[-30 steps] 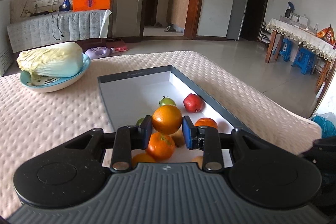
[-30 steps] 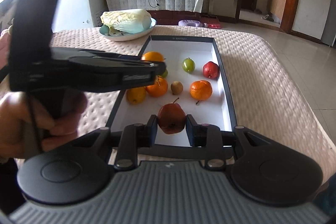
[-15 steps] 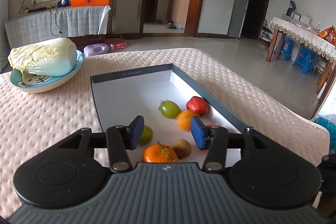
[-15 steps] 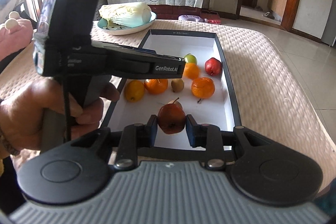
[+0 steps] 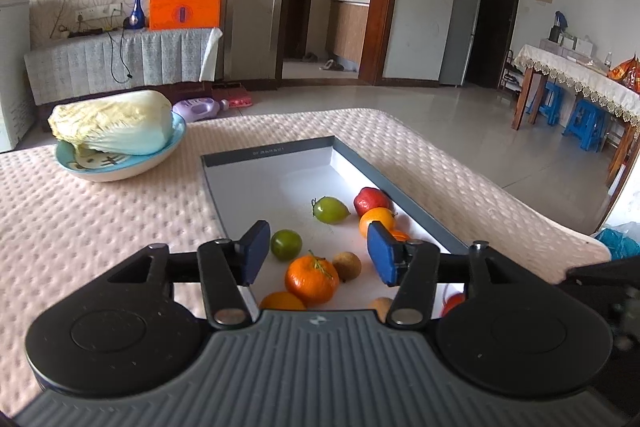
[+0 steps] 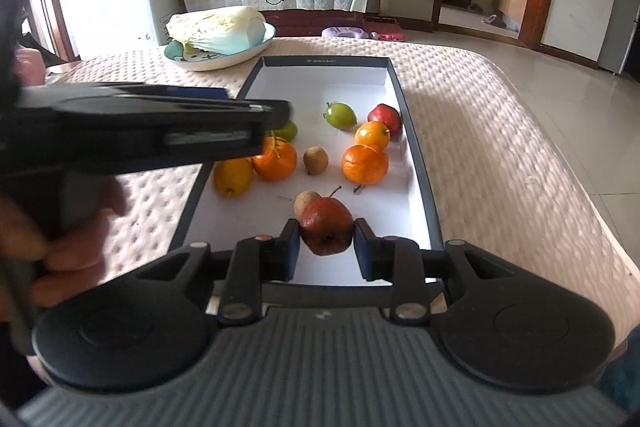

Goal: Organize fruits

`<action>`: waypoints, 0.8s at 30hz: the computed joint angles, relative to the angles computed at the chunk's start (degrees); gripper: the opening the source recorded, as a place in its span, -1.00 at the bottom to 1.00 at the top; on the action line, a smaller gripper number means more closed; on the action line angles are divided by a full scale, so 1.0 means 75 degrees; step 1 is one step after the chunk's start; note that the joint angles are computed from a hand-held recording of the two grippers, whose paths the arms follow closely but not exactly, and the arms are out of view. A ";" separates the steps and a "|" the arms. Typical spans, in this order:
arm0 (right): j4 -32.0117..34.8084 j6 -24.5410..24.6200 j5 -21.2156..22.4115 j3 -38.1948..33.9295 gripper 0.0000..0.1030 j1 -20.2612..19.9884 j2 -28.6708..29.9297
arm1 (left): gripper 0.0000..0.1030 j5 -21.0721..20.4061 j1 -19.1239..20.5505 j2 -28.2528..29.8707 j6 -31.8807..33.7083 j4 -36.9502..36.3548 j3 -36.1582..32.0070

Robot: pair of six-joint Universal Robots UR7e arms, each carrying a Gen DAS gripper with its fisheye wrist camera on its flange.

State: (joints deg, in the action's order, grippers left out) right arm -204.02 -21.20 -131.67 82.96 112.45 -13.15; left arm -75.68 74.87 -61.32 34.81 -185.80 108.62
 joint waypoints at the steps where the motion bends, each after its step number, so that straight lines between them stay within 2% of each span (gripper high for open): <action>1: -0.0013 0.0038 -0.0006 0.0010 -0.38 -0.0009 -0.0011 | 0.26 0.0004 -0.0014 -0.0113 0.0032 -0.0046 0.0127; 9: 0.0012 0.0347 0.0162 -0.0097 -0.36 -0.0148 -0.0047 | 0.27 0.0160 -0.0131 -0.1258 -0.0197 0.0029 0.1306; 10: 0.0049 0.0371 0.0131 -0.0155 -0.31 -0.0157 -0.0022 | 0.27 0.0189 -0.0158 -0.1408 -0.0139 0.0001 0.1487; 11: 0.0092 0.0381 0.0002 -0.0250 -0.22 -0.0148 0.0029 | 0.27 0.0218 -0.0181 -0.1537 -0.0090 -0.0024 0.1638; 12: 0.0076 0.0367 -0.0110 -0.0328 -0.02 -0.0136 0.0078 | 0.27 0.0222 -0.0198 -0.1689 -0.0071 -0.0006 0.1801; 13: -0.0026 0.0329 -0.0149 -0.0363 0.03 -0.0127 0.0110 | 0.27 0.0233 -0.0217 -0.1836 -0.0087 0.0041 0.1949; 17: -0.0434 0.0495 0.0120 -0.0125 0.04 -0.0158 -0.0012 | 0.27 0.0332 -0.0271 -0.2313 -0.0154 0.0189 0.2491; 20: -0.0895 0.0728 0.0030 0.0136 0.06 -0.0123 -0.0116 | 0.27 0.0439 -0.0315 -0.2508 -0.0127 0.0184 0.2763; 23: -0.1360 0.1155 -0.0170 0.0583 0.29 -0.0075 -0.0297 | 0.27 0.0551 -0.0350 -0.2657 -0.0113 0.0191 0.2905; 24: -0.1494 0.1197 -0.0252 0.0735 0.31 -0.0040 -0.0346 | 0.27 0.0595 -0.0350 -0.2696 -0.0095 0.0152 0.2955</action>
State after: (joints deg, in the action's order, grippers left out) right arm -215.22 -12.22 -133.56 88.48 112.15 -15.74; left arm -71.21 72.24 -81.54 34.09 -184.66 130.78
